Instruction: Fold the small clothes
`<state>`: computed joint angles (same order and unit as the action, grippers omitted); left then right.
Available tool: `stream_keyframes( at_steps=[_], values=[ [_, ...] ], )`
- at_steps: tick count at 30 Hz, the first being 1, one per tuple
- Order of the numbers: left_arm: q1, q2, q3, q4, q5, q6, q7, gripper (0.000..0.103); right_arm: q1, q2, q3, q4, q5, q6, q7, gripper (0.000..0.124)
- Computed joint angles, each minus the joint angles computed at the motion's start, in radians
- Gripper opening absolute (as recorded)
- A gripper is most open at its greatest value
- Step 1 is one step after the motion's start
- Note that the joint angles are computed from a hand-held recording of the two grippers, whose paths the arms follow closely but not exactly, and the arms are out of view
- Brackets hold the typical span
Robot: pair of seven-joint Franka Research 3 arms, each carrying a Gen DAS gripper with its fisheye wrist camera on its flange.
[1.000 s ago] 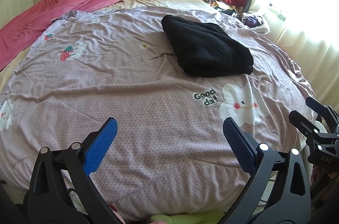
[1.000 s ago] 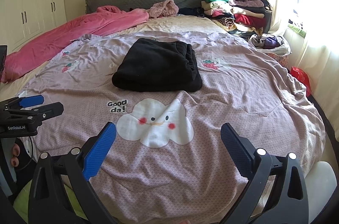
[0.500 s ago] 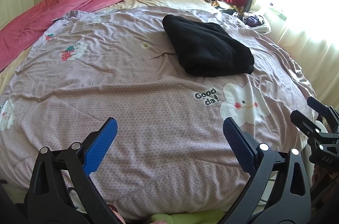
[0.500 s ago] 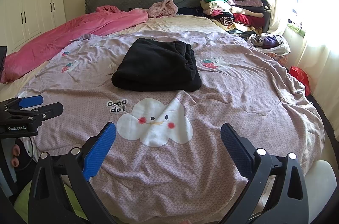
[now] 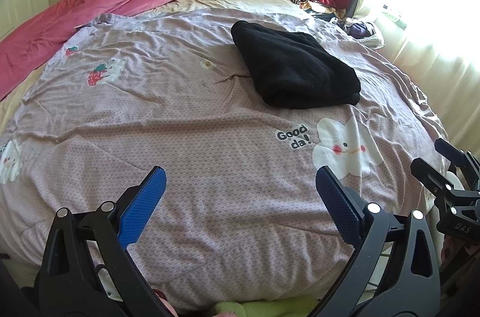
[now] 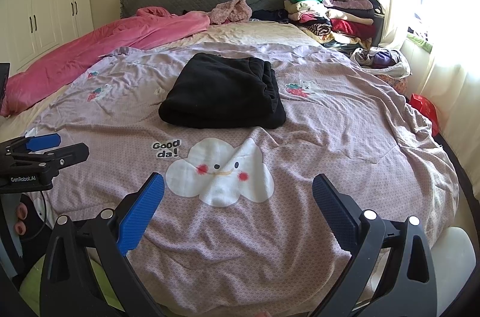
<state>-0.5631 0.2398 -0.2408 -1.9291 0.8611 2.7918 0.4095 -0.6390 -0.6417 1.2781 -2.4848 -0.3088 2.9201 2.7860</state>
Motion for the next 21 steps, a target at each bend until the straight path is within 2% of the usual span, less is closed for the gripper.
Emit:
stream_keyframes(
  at_steps=[21],
  values=[
    [0.009,-0.005,-0.006,-0.009,-0.025,0.009,0.024,0.094,0.017,0.001,-0.011,0.002,-0.022,-0.023,0.014,0.099]
  ],
)
